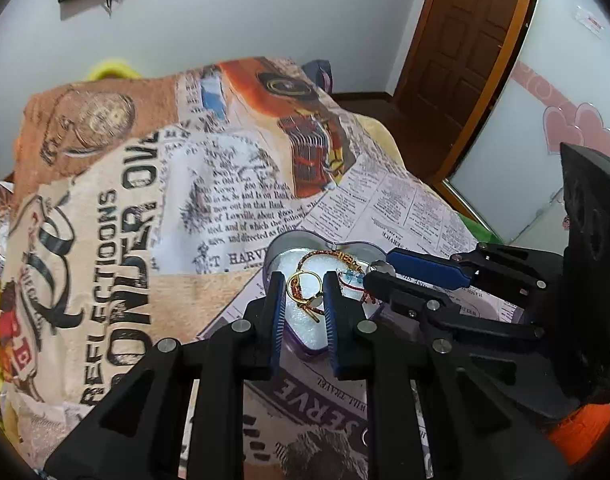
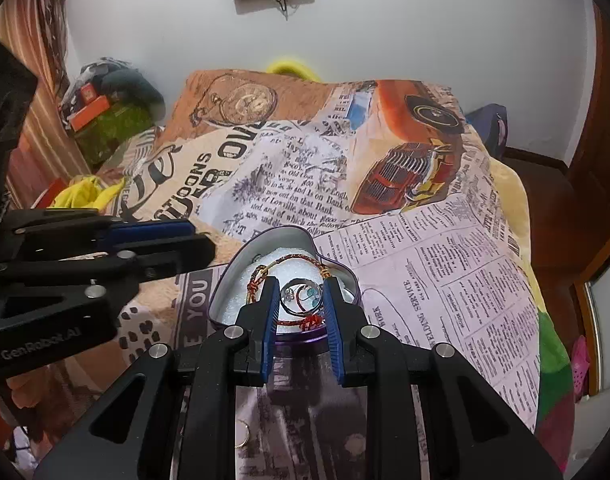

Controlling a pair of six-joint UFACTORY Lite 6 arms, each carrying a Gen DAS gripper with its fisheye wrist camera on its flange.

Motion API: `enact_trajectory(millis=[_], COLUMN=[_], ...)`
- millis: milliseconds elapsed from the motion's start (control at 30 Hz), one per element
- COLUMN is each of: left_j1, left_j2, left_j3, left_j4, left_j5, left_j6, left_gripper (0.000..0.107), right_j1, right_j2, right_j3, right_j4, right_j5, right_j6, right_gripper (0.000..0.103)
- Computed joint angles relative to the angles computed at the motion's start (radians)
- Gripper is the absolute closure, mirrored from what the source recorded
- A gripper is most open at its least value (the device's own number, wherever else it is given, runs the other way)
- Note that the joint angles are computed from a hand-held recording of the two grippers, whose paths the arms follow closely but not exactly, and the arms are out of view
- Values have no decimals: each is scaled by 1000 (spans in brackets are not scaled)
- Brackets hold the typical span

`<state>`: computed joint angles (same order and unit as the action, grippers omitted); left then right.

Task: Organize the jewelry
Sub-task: 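Carry both rings over the heart tin and lower them into it, then open both tools inside the tin to release the rings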

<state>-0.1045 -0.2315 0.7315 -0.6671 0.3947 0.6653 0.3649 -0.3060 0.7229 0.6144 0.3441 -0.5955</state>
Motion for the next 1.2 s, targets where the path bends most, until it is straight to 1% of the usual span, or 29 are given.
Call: enact_trajectory(millis=[133, 267, 533, 700, 933, 1033, 1200], left_j1=[-10, -13, 14, 13, 26, 43, 53], left_j2=[64, 98, 134, 143, 71, 7, -101], left_j3=[22, 37, 67, 80, 70, 56, 27], left_j4=[-31, -41, -88, -73, -21, 4, 77], left_j5=[-17, -17, 19, 35, 66, 95, 129], left_j6=[34, 43, 92, 74, 16, -13, -89], left_gripper=[89, 90, 90, 90, 89, 88, 88], right_j1=[13, 40, 42, 40, 32, 38, 50], right_j2=[10, 24, 73, 78, 79, 60, 3], right_j3=[5, 10, 32, 40, 56, 54, 50], right_j4=[-41, -136, -167, -180, -187, -229, -298], right_j5=[-2, -14, -15, -3, 32, 43, 73], right_j6=[34, 124, 156, 170, 185, 233, 315], right_gripper=[83, 83, 83, 83, 81, 77, 76])
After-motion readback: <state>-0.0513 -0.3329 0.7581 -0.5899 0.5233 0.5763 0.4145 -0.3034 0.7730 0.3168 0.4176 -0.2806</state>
